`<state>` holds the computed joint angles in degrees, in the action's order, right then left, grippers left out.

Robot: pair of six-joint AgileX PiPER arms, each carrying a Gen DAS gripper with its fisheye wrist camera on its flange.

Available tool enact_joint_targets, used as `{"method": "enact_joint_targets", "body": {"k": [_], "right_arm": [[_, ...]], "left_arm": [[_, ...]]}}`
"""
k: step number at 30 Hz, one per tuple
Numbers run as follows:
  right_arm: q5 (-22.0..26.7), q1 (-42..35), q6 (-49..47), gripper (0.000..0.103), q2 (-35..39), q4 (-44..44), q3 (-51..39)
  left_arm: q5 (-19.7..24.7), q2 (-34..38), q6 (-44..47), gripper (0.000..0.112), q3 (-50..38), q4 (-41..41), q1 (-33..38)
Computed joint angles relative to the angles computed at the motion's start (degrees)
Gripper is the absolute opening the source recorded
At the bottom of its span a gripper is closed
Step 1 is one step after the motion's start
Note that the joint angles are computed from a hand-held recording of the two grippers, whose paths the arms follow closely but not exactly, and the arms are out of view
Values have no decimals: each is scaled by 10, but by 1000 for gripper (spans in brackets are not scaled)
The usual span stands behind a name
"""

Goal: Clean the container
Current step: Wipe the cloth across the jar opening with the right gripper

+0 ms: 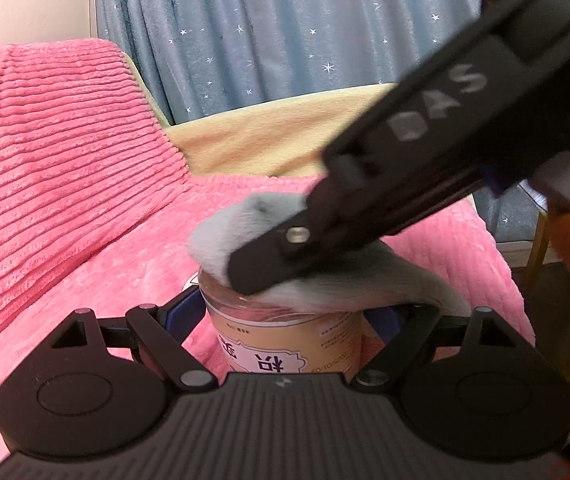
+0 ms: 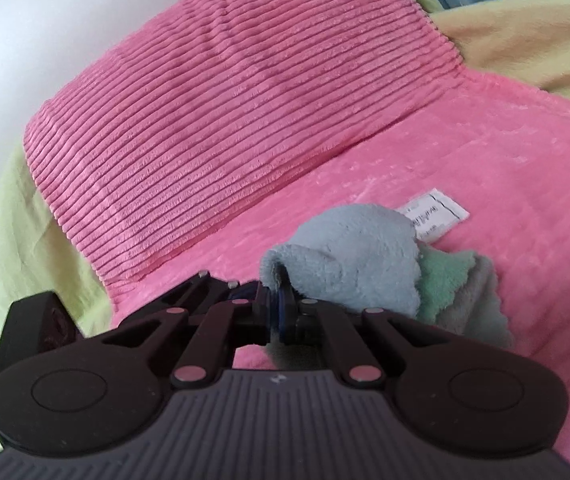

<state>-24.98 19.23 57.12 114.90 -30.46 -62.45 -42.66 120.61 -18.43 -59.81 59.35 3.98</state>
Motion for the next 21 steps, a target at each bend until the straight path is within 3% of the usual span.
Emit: {"method": "enact_joint_targets", "body": {"k": [10,15,21], "right_arm": [[19,3,-176,0,7,174,-14],[37,0,-155,0,-34,148,29],[7,-9,-16,0,-32,21,34]], "left_arm": [[-5,-2,4,85,5,2,2],[-7,-4,9,85,10,2,3],[-3,-4,2,85,6,5,3]]}}
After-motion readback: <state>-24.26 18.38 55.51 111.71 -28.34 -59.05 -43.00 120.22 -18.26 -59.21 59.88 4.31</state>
